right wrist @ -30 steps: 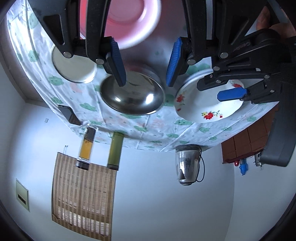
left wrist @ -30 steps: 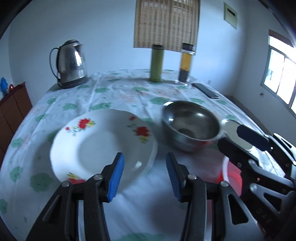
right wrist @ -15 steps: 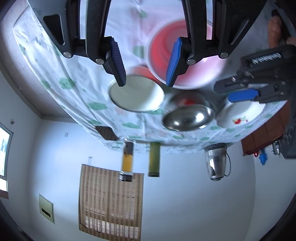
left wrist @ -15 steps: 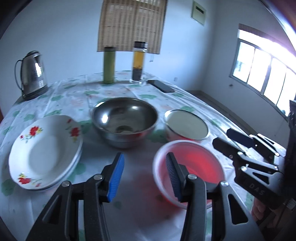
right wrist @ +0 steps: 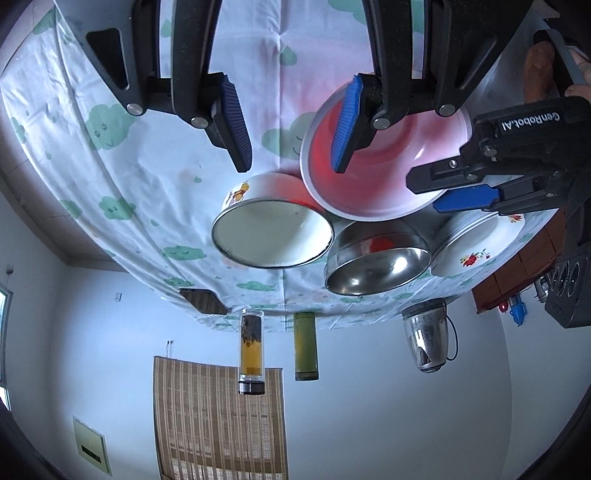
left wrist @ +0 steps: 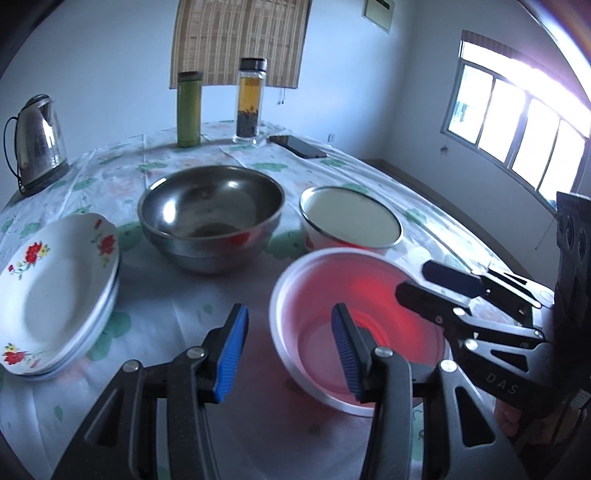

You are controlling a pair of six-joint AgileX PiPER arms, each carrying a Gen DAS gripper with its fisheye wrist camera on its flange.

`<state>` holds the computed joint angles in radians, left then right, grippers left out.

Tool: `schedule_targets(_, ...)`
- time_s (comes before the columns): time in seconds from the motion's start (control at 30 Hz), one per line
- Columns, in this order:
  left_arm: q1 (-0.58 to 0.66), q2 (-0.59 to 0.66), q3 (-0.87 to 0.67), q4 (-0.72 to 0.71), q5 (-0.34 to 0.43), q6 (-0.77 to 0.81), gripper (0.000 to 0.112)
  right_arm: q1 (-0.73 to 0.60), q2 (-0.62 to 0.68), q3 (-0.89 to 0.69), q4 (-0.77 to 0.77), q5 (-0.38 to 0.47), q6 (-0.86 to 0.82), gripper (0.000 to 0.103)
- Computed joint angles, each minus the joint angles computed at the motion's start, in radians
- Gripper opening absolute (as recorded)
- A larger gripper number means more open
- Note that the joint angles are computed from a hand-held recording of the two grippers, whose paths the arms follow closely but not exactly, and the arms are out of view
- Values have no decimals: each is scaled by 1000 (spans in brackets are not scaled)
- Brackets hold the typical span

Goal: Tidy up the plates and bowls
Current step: 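Grasp the pink bowl rim with the right gripper and lift it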

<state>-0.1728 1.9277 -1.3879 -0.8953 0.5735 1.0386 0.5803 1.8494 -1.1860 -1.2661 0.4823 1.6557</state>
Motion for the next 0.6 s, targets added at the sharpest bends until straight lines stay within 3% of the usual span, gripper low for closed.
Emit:
schedule_targets(0.13,-4,13,-9,6,21,2,28,-13,21,-6,10,-44,-4,18)
schedule_targets(0.2,-5,13,-11,8,36,1,15,-10,21,0,-31,-50,42,15)
schedule_targets(0.43,5,25,-51,98,64,-128,15,-12,11,-1,-40,-77,47,10)
schedule_targets(0.6,30,26,-97,108,89,-165,15,-20,13,-42,35,-109,-62,10)
